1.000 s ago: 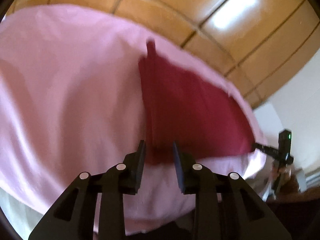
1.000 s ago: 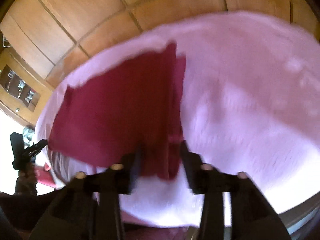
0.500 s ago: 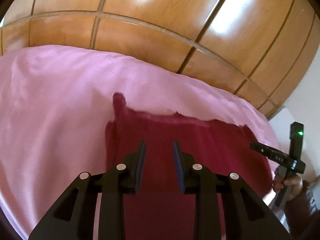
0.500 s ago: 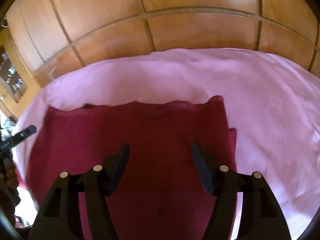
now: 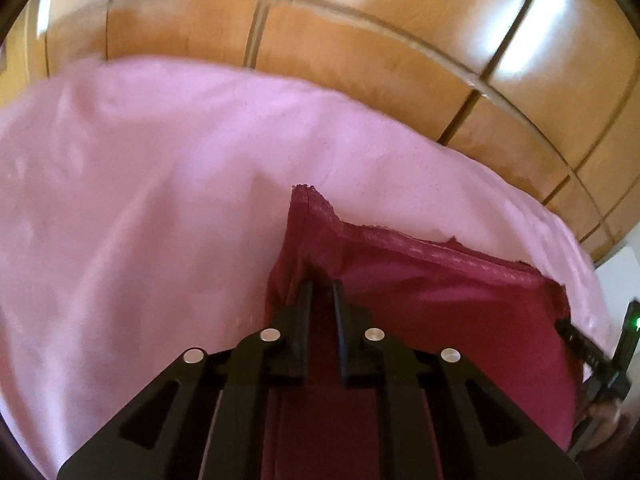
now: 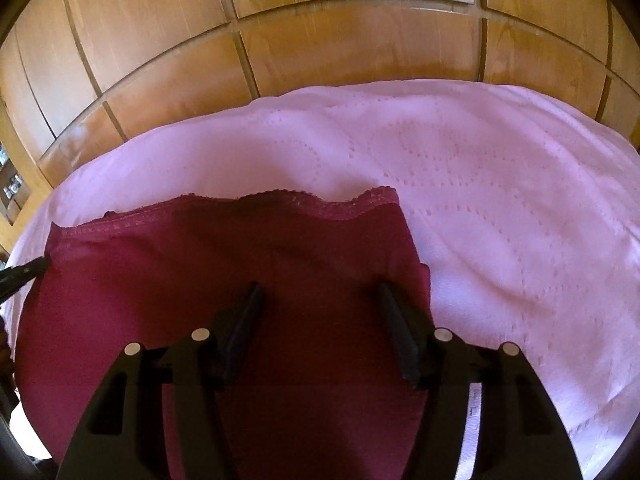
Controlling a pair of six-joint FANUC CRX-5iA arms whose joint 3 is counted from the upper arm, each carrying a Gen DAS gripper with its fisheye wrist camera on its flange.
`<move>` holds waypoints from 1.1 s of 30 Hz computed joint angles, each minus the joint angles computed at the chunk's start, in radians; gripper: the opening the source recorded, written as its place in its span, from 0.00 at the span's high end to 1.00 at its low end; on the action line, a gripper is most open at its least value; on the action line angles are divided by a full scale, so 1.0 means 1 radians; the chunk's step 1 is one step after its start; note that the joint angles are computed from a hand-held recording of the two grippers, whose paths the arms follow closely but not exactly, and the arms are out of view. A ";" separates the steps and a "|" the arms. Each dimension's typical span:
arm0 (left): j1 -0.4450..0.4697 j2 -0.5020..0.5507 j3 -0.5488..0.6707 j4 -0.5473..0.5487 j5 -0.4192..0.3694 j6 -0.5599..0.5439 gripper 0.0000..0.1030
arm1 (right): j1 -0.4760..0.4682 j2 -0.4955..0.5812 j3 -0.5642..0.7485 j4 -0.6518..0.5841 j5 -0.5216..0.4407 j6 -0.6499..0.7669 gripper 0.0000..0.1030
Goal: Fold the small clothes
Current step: 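Release the folded hem and smooth the shirt flat with both tools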
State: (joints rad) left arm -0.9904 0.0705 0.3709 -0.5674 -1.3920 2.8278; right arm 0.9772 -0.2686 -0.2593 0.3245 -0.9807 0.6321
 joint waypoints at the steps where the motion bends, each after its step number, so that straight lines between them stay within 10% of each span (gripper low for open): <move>1: -0.038 0.025 0.047 -0.046 -0.052 -0.012 0.90 | 0.002 -0.002 -0.003 0.004 0.003 -0.005 0.41; 14: -0.277 0.120 0.191 -0.212 -0.279 0.006 0.90 | 0.013 -0.019 -0.029 0.027 0.026 -0.037 0.41; 18: -0.319 0.131 0.220 -0.265 -0.328 0.014 0.54 | 0.018 -0.017 -0.029 0.038 0.022 -0.043 0.41; 33: -0.336 0.072 0.139 -0.238 -0.369 0.051 0.54 | 0.031 -0.004 -0.025 0.067 0.000 -0.049 0.40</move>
